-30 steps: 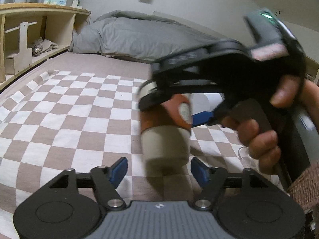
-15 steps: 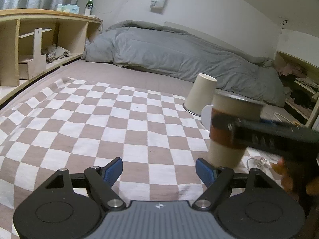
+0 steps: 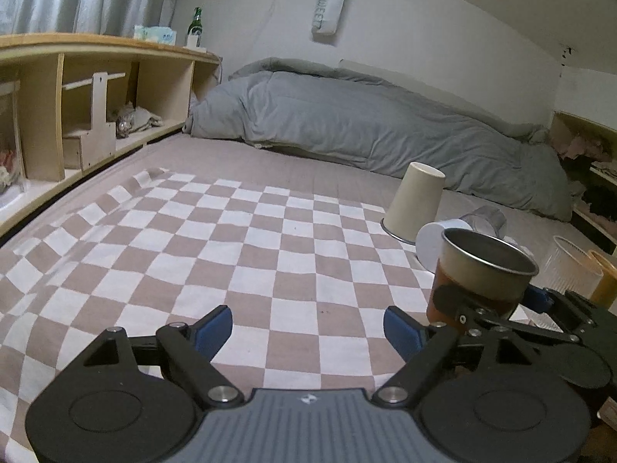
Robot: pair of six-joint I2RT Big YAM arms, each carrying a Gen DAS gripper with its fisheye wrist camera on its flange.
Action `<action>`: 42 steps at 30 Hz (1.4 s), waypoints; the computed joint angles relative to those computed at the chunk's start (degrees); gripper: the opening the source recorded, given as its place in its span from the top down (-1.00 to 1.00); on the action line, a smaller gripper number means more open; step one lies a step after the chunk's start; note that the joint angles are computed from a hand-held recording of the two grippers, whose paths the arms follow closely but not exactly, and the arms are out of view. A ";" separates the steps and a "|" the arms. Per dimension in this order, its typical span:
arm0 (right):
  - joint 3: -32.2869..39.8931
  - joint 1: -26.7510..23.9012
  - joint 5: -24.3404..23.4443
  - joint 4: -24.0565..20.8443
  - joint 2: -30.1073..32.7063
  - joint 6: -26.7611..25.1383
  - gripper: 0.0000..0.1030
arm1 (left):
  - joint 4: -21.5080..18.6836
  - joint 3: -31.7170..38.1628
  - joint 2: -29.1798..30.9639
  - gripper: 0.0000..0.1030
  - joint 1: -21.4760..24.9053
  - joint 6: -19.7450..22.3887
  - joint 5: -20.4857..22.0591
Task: Flip cup upright
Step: 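Rotate the sleeved cup upright with the right tool and lower it onto the cloth, then open the right tool and withdraw it from the upright cup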
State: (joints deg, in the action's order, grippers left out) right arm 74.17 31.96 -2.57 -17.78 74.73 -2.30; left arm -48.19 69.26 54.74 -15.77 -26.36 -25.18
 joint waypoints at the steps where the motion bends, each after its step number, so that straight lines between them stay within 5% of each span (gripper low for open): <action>1: -0.27 0.15 0.40 0.15 -0.19 0.37 -0.48 | 0.03 -0.03 -0.05 -0.67 -0.12 0.03 -0.07; 7: -1.22 1.14 2.68 -0.96 -1.45 0.25 -0.49 | -0.03 -0.03 -0.14 -0.69 0.07 0.01 0.14; 10: 0.52 1.20 2.80 -5.55 -0.41 0.71 -0.42 | -0.13 -0.01 -0.21 -0.69 0.21 -0.27 0.44; 18: -1.02 1.48 6.29 -2.21 -0.36 1.08 -0.40 | -0.25 0.17 0.23 -0.69 0.33 -0.58 0.44; 25: -0.15 0.87 6.52 -3.75 -0.06 3.43 -0.42 | -0.05 0.20 0.31 -0.69 0.04 0.01 -0.21; 29: 0.90 0.82 6.13 -5.59 -0.77 3.59 -0.79 | -0.71 0.81 0.36 -0.76 -0.72 0.46 -1.58; 42: 4.34 -1.01 5.91 -15.32 -5.16 2.92 -1.00 | -2.85 3.35 -0.48 -1.00 -4.98 3.00 -7.90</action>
State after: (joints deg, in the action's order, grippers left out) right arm 78.50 30.94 3.34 -33.10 69.57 0.62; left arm -51.04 72.61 54.25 -20.76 -23.36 -33.09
